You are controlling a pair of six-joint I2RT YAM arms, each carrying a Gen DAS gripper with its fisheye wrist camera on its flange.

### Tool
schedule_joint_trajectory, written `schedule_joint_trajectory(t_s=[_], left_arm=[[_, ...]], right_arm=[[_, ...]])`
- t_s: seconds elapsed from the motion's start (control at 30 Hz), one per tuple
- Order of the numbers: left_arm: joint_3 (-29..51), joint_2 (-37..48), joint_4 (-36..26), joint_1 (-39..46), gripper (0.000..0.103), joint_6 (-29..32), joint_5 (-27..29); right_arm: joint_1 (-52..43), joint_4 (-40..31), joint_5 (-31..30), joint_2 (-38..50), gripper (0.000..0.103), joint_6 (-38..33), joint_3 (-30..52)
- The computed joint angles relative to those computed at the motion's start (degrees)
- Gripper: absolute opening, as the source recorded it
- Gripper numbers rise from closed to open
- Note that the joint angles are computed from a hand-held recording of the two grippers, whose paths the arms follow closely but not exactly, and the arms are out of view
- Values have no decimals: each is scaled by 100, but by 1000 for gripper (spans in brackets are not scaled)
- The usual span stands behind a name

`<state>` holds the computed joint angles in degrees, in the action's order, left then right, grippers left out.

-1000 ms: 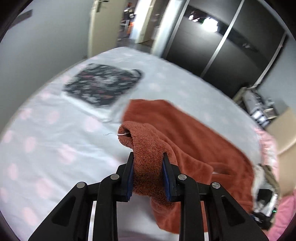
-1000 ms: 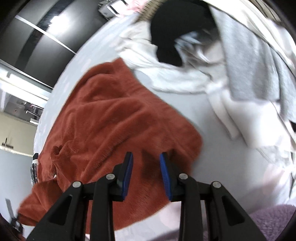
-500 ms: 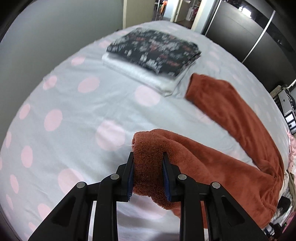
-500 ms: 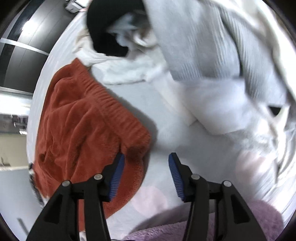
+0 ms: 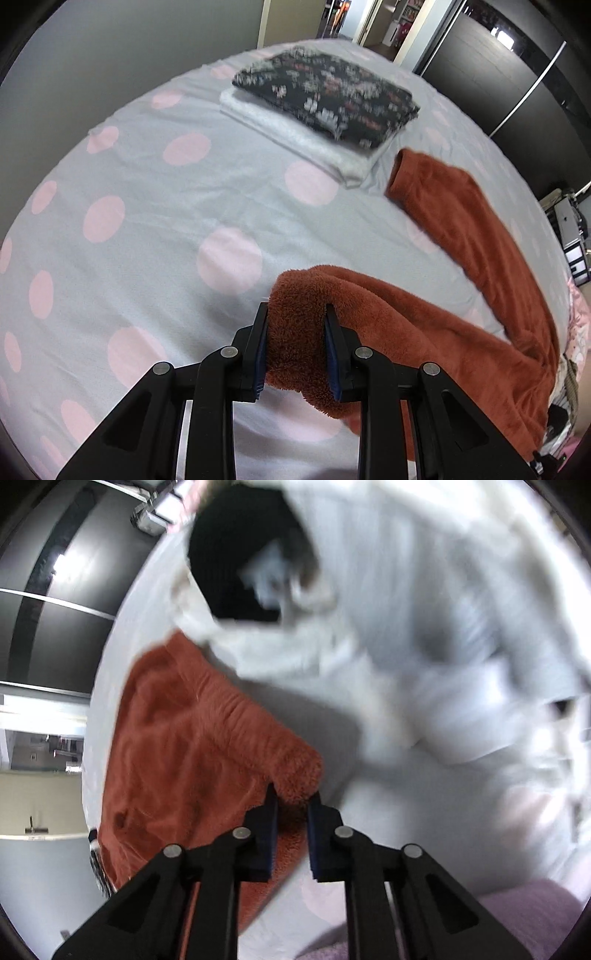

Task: Fold clothes
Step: 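Drag the sweater fold with the left gripper toward the floral garment, then open the left gripper and release the sweater onto the bed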

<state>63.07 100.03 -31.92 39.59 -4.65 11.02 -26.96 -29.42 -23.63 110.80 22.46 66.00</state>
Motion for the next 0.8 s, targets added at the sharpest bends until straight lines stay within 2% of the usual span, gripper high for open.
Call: schedule_joint_trajectory(t_s=[0.1, 0.17, 0.3, 0.37, 0.4, 0.6, 0.8], left_arm=[[142, -16, -349, 15, 27, 180, -167], [126, 78, -360, -24, 27, 300, -469], [22, 537, -67, 51, 27, 230, -596], [34, 790, -7, 85, 31, 213, -604], [38, 872, 15, 82, 34, 225, -666], [95, 674, -134, 209, 51, 584, -756], [175, 2, -404, 298, 52, 1397, -903]], right_arm=[[-33, -223, 440, -344, 12, 10, 27], [20, -298, 672, -194, 12, -51, 104], [-57, -380, 544, 399, 13, -142, 185], [-39, -509, 550, 473, 14, -225, 274], [-31, -645, 549, 428, 18, -312, 345], [41, -1493, 639, 140, 21, -851, 815], [225, -2762, 740, 3, 24, -1862, 1781]])
